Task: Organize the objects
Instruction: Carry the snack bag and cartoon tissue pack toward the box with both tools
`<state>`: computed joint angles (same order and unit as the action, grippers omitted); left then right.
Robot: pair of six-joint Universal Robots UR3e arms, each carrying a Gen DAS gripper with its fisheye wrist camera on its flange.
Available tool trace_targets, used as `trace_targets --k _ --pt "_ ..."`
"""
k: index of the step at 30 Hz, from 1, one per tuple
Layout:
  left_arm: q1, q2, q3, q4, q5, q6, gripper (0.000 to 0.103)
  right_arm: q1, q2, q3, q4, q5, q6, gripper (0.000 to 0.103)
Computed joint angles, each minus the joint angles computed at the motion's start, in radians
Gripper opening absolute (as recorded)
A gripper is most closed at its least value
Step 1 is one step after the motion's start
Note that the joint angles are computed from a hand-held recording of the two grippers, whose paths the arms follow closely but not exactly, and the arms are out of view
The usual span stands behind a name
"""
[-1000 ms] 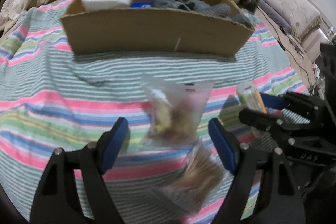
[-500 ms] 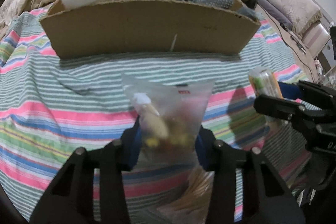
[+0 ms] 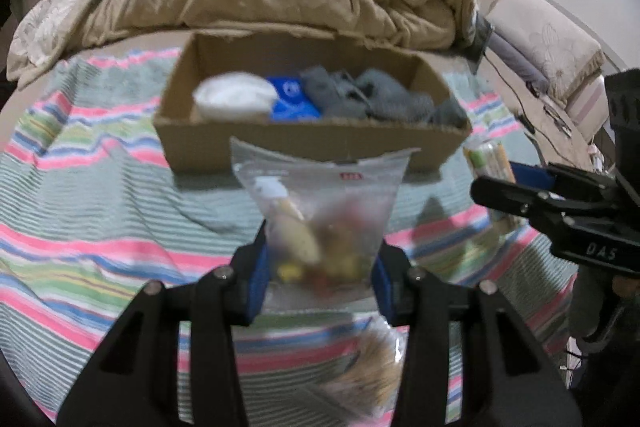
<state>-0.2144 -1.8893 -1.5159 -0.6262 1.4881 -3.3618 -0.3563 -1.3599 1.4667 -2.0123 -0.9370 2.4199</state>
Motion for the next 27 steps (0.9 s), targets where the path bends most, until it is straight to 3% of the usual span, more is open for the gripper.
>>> trace_targets --k 14,27 --pt "0.121 0.028 0.135 -0.09 -0.052 0.092 0.045 0.082 0.119 -0.217 -0.011 -0.001 0.106 0.049" --pt "0.187 -0.165 0.434 -0.181 -0.112 0.143 0.045 0.167 0.304 -0.486 0.034 -0.034 0.171 0.049"
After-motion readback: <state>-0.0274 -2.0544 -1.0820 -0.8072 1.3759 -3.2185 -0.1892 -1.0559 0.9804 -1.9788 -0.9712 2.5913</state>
